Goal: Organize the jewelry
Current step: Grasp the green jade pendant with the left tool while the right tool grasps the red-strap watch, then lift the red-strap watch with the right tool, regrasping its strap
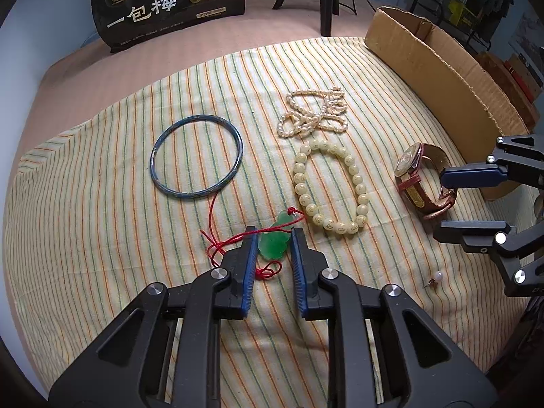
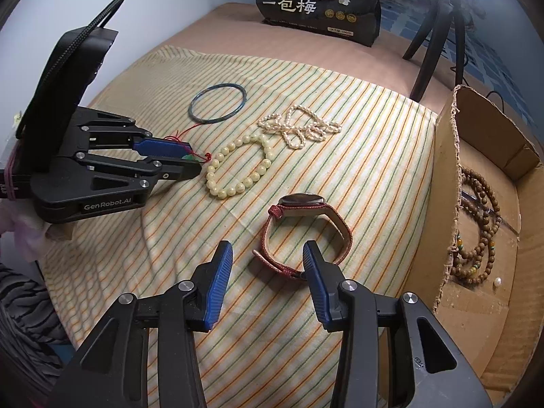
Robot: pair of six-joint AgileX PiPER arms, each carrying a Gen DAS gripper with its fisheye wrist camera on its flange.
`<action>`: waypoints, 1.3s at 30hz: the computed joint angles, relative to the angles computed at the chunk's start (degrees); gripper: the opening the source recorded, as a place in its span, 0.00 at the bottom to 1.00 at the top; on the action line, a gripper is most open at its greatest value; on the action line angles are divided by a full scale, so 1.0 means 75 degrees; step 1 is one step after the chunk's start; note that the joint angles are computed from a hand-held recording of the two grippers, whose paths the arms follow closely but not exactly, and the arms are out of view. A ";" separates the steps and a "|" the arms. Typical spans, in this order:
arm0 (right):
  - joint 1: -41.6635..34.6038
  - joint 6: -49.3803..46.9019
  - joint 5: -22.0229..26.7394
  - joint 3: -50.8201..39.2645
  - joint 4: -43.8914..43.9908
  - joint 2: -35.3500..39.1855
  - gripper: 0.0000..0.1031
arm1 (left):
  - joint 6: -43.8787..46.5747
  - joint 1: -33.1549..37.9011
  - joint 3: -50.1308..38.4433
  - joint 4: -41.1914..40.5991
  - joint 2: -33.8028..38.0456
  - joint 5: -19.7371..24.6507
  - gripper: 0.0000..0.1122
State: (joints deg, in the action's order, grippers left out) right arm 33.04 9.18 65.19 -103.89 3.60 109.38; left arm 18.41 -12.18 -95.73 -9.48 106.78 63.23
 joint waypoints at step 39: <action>-0.0328 0.0101 -0.0796 0.0521 0.0530 -0.0751 0.00 | -0.0268 0.0240 -0.0045 -0.0402 -0.0939 0.0178 0.15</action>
State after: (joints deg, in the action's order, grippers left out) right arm 30.59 9.94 59.22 -99.99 7.57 103.75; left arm 16.40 -10.38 -96.07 -12.49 99.74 64.56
